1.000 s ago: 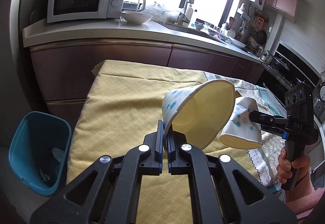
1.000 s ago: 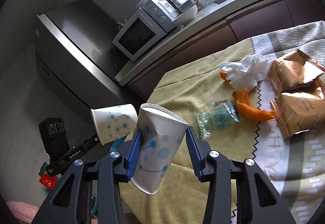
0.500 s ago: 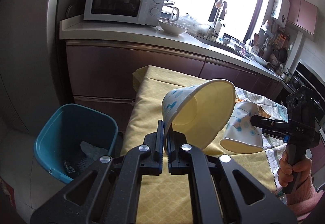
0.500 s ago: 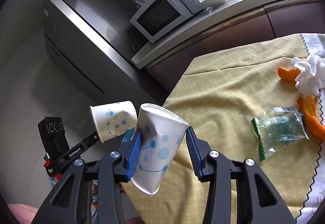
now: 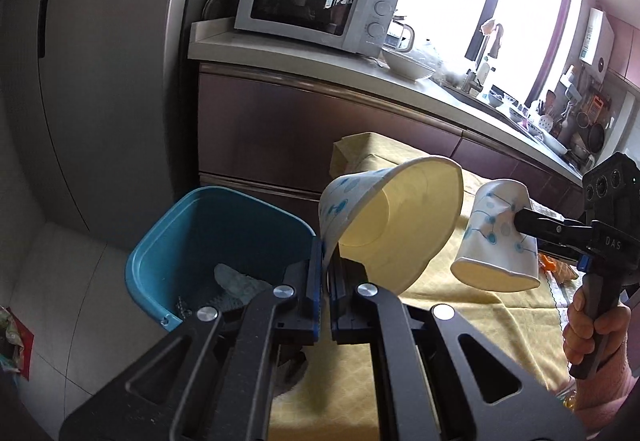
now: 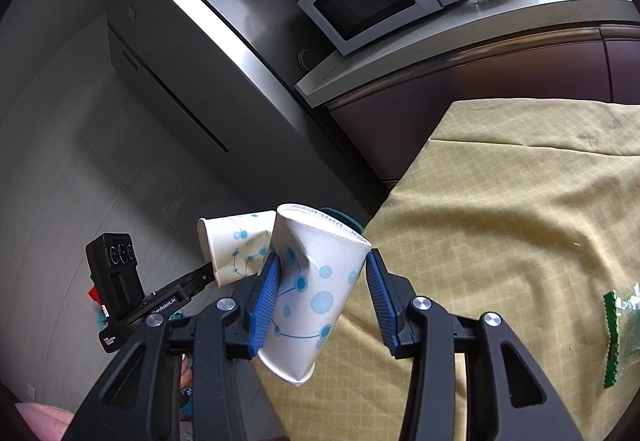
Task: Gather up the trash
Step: 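Carry both paper cups over the teal bin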
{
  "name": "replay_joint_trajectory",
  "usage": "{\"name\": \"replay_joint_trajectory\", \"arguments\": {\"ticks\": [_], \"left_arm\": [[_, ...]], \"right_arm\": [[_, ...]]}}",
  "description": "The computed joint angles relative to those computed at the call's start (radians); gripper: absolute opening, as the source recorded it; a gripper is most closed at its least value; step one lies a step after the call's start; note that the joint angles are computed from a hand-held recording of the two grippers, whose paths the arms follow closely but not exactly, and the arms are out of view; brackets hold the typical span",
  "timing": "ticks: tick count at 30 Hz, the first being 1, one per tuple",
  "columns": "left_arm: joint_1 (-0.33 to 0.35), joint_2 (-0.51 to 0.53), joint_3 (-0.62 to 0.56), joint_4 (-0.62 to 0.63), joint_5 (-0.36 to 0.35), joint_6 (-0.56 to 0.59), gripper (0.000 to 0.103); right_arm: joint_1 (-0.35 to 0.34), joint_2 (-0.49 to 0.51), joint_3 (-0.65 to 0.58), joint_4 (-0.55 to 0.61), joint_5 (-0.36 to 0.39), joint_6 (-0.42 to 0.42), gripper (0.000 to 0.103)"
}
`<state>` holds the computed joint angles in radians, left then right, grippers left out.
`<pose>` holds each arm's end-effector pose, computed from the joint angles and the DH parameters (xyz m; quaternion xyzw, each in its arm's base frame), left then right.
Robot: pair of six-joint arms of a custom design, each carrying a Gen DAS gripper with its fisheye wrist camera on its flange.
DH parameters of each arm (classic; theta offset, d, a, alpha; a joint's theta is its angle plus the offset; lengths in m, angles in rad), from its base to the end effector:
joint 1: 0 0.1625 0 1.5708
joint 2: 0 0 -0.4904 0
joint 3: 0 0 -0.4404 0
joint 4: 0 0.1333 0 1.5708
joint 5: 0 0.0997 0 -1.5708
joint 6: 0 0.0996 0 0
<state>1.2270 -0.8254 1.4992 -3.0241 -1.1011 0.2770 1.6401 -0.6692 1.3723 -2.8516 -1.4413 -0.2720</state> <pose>-0.1051 -0.8228 0.2550 0.1906 0.8836 -0.3765 0.2028 0.2052 -0.8459 0.1537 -0.1806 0.9395 -0.2891 0.0329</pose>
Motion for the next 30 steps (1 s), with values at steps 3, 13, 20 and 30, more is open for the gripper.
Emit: {"name": "replay_joint_trajectory", "arguments": {"ticks": [3, 13, 20, 30], "left_arm": [[0.008, -0.005, 0.001, -0.003, 0.011, -0.006, 0.003], [0.035, -0.004, -0.017, 0.007, 0.032, -0.031, 0.003], [0.051, 0.001, -0.029, 0.015, 0.056, -0.045, 0.003], [0.083, 0.032, -0.081, 0.06, 0.086, -0.085, 0.003]], "right_arm": [[0.012, 0.021, -0.033, 0.03, -0.007, -0.01, 0.042], [0.042, 0.091, -0.136, 0.11, -0.035, -0.028, 0.042], [0.058, 0.134, -0.199, 0.158, -0.06, -0.039, 0.042], [0.076, 0.223, -0.325, 0.234, -0.12, -0.018, 0.042]]}}
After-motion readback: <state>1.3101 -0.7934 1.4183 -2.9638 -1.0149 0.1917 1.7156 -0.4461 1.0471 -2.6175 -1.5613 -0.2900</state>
